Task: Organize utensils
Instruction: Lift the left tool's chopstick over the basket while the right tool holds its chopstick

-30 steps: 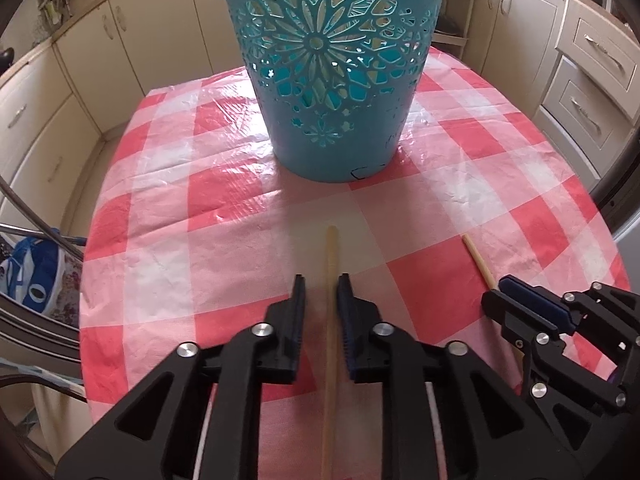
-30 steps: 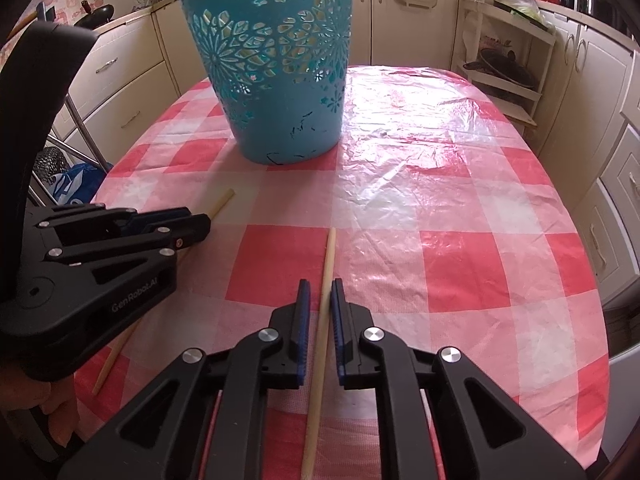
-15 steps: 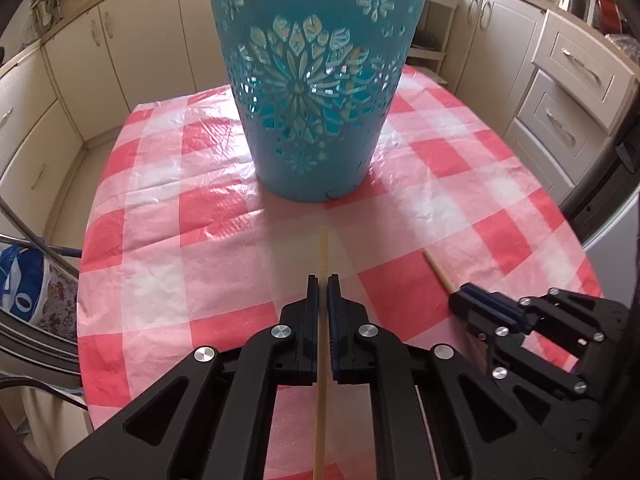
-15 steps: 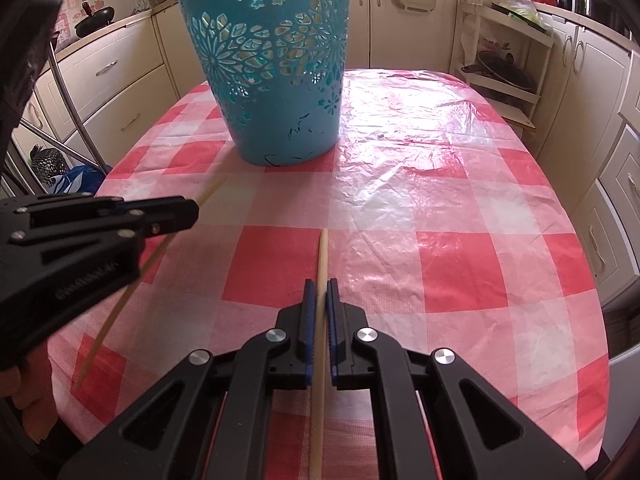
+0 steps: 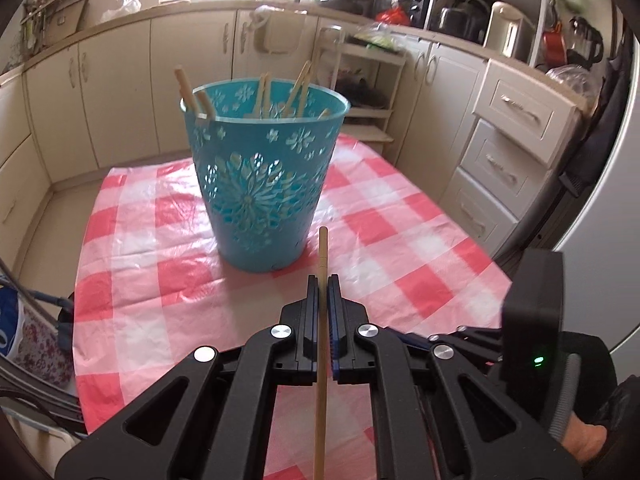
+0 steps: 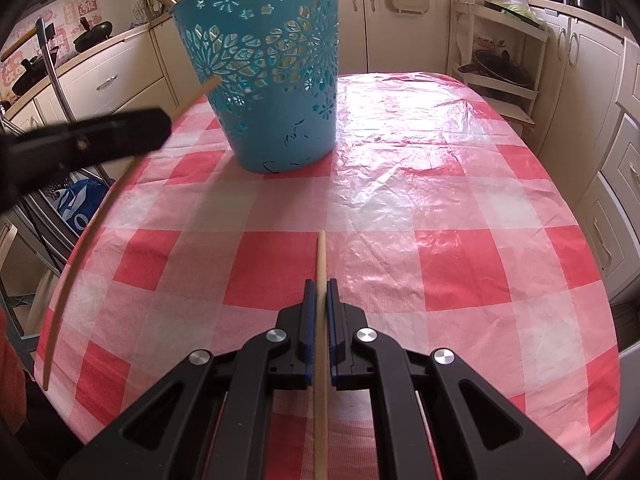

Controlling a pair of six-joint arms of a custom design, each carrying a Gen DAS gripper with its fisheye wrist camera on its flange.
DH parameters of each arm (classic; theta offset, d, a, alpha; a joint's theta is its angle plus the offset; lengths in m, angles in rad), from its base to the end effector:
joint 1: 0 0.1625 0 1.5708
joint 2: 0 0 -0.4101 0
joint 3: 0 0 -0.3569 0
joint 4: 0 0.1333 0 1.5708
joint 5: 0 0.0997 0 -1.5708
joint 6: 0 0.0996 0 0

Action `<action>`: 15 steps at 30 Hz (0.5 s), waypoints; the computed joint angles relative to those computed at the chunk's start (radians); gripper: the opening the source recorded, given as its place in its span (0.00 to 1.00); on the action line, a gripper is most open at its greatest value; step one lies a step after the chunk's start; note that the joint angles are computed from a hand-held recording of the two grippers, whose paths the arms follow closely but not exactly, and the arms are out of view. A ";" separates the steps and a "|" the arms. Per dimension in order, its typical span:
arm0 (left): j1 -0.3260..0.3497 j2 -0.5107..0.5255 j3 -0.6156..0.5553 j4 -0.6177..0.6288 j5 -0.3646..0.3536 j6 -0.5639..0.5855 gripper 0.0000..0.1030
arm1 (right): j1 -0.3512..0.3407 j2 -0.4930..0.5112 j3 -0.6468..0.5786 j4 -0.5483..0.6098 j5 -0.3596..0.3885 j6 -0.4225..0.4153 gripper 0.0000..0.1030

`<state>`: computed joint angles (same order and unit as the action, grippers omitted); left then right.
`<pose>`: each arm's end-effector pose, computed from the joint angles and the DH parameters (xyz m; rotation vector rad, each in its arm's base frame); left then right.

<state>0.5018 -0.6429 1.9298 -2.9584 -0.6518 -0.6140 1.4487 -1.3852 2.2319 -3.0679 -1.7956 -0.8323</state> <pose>-0.3655 -0.4429 0.0157 0.4876 2.3740 -0.9753 0.0554 -0.4604 0.2813 0.8039 -2.4501 0.6382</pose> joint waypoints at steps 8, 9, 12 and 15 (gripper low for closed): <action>-0.010 -0.011 0.019 -0.106 0.005 0.038 0.04 | -0.012 -0.002 0.017 -0.032 0.026 -0.022 0.06; -0.010 -0.013 0.020 -0.117 0.004 0.042 0.04 | -0.013 -0.002 0.019 -0.037 0.028 -0.026 0.06; -0.015 -0.020 0.032 -0.166 0.004 0.063 0.04 | -0.015 0.000 0.022 -0.045 0.031 -0.029 0.06; -0.022 -0.035 0.052 -0.240 0.009 0.086 0.04 | -0.018 -0.002 0.020 -0.041 0.036 -0.028 0.06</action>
<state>0.4797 -0.6781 1.9823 -3.1981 -0.6432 -0.5282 1.4308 -1.3870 2.2518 -3.1085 -1.7592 -0.8599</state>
